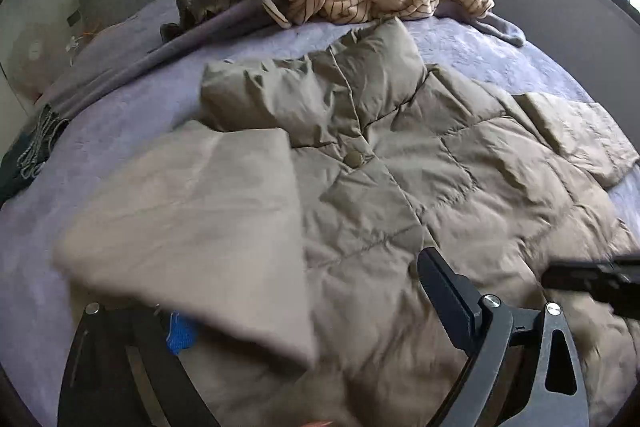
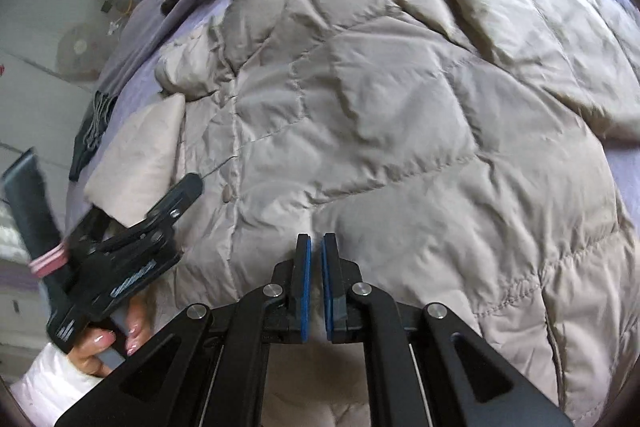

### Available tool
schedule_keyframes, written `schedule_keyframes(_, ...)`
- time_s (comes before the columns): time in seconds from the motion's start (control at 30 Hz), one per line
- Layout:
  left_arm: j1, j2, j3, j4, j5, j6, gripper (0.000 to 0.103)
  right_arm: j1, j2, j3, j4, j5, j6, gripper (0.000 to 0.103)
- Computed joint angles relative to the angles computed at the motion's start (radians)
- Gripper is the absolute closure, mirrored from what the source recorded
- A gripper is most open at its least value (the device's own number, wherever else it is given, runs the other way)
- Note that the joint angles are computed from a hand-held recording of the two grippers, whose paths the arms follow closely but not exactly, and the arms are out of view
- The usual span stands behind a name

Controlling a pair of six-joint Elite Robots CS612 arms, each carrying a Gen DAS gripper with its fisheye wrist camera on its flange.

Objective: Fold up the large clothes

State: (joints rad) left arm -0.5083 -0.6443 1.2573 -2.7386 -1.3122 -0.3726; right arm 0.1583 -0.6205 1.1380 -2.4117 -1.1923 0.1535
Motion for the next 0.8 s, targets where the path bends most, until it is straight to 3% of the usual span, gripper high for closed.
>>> schedule_keyframes(0.03,0.002,-0.029,0.045,-0.034,-0.005,-0.017,0.007,0.008,0.006,-0.013,0.003,-0.012,-0.021,0.092)
schedule_keyframes(0.07,0.012,-0.034,0.049,-0.042,-0.002,-0.026,0.007,0.013,0.004,-0.017,0.007,-0.023,-0.048,0.076)
schedule_keyframes(0.1,0.015,-0.059,0.091,-0.072,0.030,-0.055,0.007,0.025,0.005,-0.030,0.007,-0.037,-0.087,0.051)
schedule_keyframes(0.17,0.034,-0.098,0.156,-0.113,0.068,-0.131,0.007,0.044,0.002,-0.035,-0.027,-0.052,-0.154,0.033)
schedule_keyframes(0.27,0.080,-0.127,0.200,-0.058,0.091,-0.289,0.010,0.087,0.010,-0.066,-0.065,-0.107,-0.293,0.033)
schedule_keyframes(0.33,0.109,-0.129,0.205,0.025,0.074,-0.377,0.024,0.122,0.022,-0.088,-0.102,-0.149,-0.393,0.033)
schedule_keyframes(0.37,0.121,-0.124,0.204,0.072,0.069,-0.416,0.024,0.145,0.034,-0.106,-0.118,-0.186,-0.451,0.033)
schedule_keyframes(0.47,0.135,-0.111,0.213,0.121,0.059,-0.474,0.024,0.205,0.081,-0.168,-0.139,-0.309,-0.597,0.032)
schedule_keyframes(0.6,0.127,-0.105,0.224,0.125,0.078,-0.454,0.024,0.256,0.168,-0.257,-0.243,-0.478,-0.707,0.032)
schedule_keyframes(0.63,0.125,-0.103,0.221,0.131,0.085,-0.446,0.024,0.258,0.182,-0.275,-0.264,-0.506,-0.690,0.033)
schedule_keyframes(0.7,0.122,-0.091,0.202,0.145,0.093,-0.432,0.024,0.239,0.194,-0.305,-0.278,-0.515,-0.553,0.052)
schedule_keyframes(0.8,0.126,-0.086,0.193,0.148,0.086,-0.430,0.024,0.191,0.176,-0.308,-0.215,-0.447,-0.269,0.052)
